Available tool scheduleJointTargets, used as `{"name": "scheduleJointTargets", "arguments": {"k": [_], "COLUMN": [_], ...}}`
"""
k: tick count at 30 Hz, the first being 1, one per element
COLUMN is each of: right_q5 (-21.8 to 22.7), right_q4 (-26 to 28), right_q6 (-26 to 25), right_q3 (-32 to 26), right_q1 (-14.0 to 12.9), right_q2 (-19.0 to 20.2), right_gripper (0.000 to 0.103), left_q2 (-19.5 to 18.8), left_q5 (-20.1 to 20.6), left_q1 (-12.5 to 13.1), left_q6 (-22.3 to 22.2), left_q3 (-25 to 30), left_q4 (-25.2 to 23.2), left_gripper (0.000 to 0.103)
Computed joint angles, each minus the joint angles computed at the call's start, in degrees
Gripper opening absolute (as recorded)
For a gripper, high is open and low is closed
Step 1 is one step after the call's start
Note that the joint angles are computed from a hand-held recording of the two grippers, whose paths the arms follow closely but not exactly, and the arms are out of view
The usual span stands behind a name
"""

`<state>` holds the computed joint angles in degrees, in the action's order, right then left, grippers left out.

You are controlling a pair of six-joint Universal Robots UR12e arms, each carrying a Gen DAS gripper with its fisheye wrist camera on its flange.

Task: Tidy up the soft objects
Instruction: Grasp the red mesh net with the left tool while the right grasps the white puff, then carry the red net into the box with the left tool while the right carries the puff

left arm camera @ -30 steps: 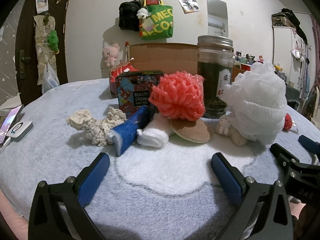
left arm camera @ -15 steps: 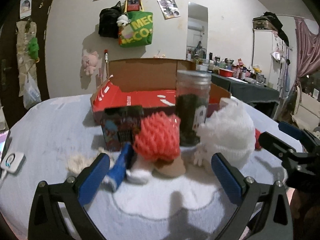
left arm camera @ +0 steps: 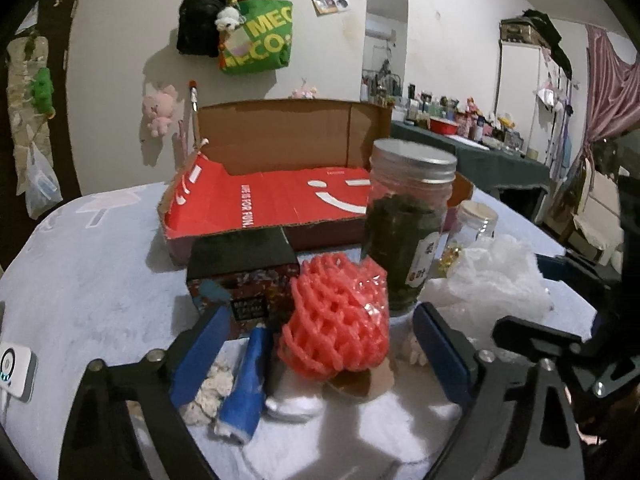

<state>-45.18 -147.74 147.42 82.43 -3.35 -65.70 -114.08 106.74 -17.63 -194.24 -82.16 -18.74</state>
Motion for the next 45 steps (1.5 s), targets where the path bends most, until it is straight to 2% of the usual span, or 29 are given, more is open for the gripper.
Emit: {"name": "scheduleJointTargets", "arguments": {"k": [2, 3, 4, 5, 6, 8, 10, 12, 14, 16, 21, 27, 30, 34, 37, 40, 45], "right_q5": [2.31, 3.34, 4.85, 5.76, 6.93, 8.30, 8.58, 9.69, 8.91, 8.20, 6.65, 7.53, 8.54, 7.12, 6.03, 3.72, -0.17], "right_q4": [6.44, 8.47, 12.64, 15.17, 16.75, 17.13, 12.76, 8.51, 1.88, -0.73, -2.24, -6.17, -8.04, -10.27, -7.78, -4.14, 8.52], "right_q6": [-2.48, -2.95, -4.15, -4.80, -4.59, -3.82, 0.23, 3.78, 7.27, 9.10, 11.34, 13.30, 14.29, 14.72, 13.80, 12.59, 9.60], "right_q3": [-2.15, -2.79, -3.97, -4.71, -5.13, -5.07, -3.88, -2.65, -1.46, -1.35, -1.37, -1.76, -3.06, -6.32, -10.71, -16.49, -30.21], "right_q1": [-0.13, -0.27, -0.41, -0.49, -0.64, -1.00, -1.24, -1.72, -2.02, -2.22, -2.36, -2.81, -3.12, -2.86, -2.19, -1.10, 1.15], "right_q2": [0.88, 1.16, 1.58, 1.83, 2.06, 2.11, 1.76, 1.16, 0.68, 0.62, 0.53, 0.31, 0.65, 1.66, 3.16, 5.55, 11.98], "right_gripper": [0.101, 0.089, 0.069, 0.063, 0.061, 0.054, 0.049, 0.048, 0.047, 0.047, 0.047, 0.047, 0.047, 0.048, 0.048, 0.048, 0.048], "left_q2": [-0.19, -0.17, -0.15, -0.11, 0.07, 0.05, 0.23, 0.45, 0.73, 0.90, 1.35, 2.10, 2.22, 1.94, 1.40, 0.18, -3.88], "left_q5": [-0.85, -1.74, -2.80, -4.23, -6.23, -6.82, -6.46, -6.03, -6.17, -5.69, -5.94, -5.34, -4.82, -5.47, -9.48, -11.51, -13.59], "left_q1": [0.21, 0.38, 0.60, 0.87, 1.22, 1.32, 1.10, 0.92, 0.89, 0.70, 0.64, 0.98, 1.29, 2.20, 3.76, 4.91, 6.64], "left_q6": [0.42, 0.57, 0.66, 0.64, 0.49, -0.07, 0.02, 0.14, 0.58, 1.12, 1.80, 3.35, 4.66, 7.30, 8.01, 9.74, 12.70], "left_q3": [0.25, 0.24, 0.26, 0.23, -0.06, -0.29, -0.63, -0.88, -1.20, -1.34, -1.25, -0.74, 0.01, 2.01, 4.63, 7.91, 16.56], "left_q4": [-0.74, -1.07, -1.48, -1.83, -1.86, -1.38, -0.71, 0.01, 1.02, 1.64, 2.05, 3.29, 4.38, 4.28, 2.09, -0.77, -9.26], "left_gripper": [0.079, 0.075, 0.065, 0.053, 0.050, 0.047, 0.045, 0.044, 0.044, 0.044, 0.044, 0.044, 0.044, 0.044, 0.044, 0.044, 0.044]}}
